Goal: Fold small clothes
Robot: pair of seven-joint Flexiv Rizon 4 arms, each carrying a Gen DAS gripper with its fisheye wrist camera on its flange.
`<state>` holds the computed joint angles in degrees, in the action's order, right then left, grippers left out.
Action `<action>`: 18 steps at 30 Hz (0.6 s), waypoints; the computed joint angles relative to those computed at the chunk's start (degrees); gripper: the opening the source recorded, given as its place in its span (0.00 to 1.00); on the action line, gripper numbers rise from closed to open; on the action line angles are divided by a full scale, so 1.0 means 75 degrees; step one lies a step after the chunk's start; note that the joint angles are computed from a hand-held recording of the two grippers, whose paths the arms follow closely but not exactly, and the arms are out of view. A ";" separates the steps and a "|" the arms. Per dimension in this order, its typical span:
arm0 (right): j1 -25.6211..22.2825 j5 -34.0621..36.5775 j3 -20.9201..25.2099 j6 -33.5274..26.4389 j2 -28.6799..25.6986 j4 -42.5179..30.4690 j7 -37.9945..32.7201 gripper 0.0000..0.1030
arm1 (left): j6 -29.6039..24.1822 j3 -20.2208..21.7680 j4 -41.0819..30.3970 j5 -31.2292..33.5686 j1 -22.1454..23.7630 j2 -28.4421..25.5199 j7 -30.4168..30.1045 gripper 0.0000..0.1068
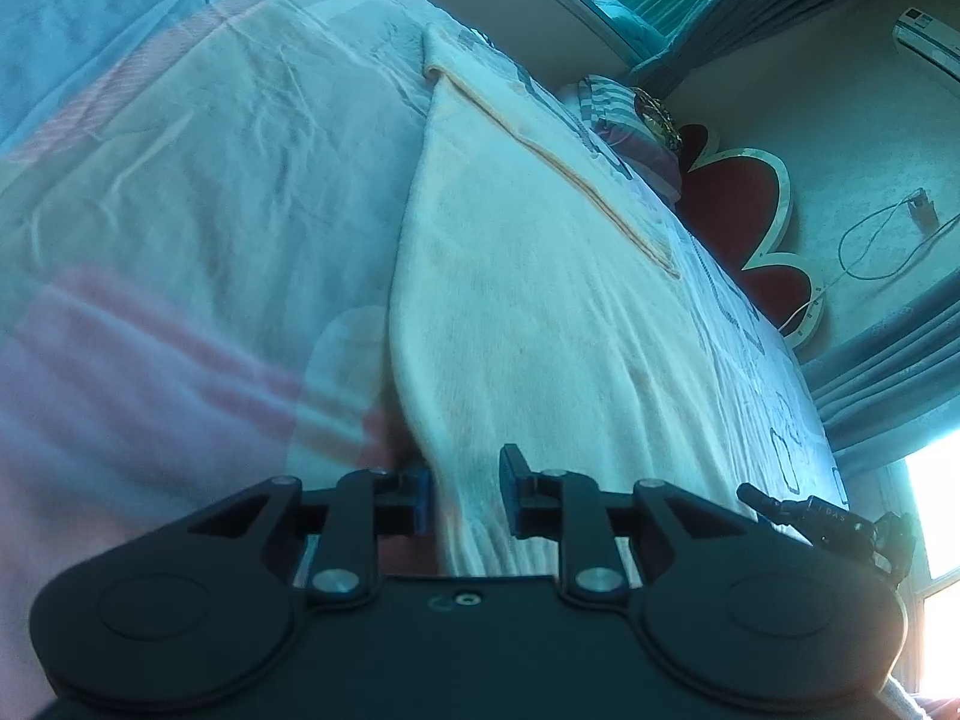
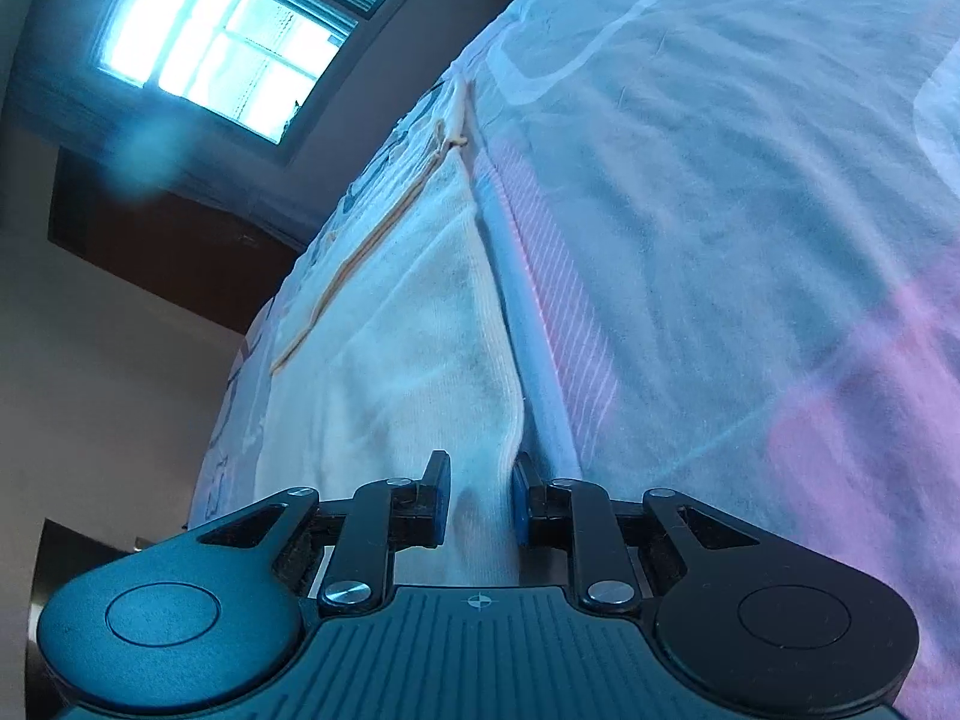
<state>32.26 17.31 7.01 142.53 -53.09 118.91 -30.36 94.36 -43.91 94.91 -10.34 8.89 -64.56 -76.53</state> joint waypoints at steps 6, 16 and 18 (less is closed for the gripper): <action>0.0425 0.0201 0.0197 0.0634 0.0063 0.0541 -0.0286 0.09 | 0.0211 -0.0319 0.0316 0.0174 0.0328 -0.0135 -0.0003 0.17; 0.1109 0.1139 -0.0070 0.1001 0.0467 0.0608 -0.0976 0.03 | 0.1092 -0.0854 0.0486 0.0991 0.0748 -0.0476 0.0123 0.03; 0.1294 0.1367 -0.0219 0.0982 0.0699 0.0678 -0.1503 0.03 | 0.1395 -0.0810 0.0546 0.1421 0.0804 -0.0434 0.0097 0.03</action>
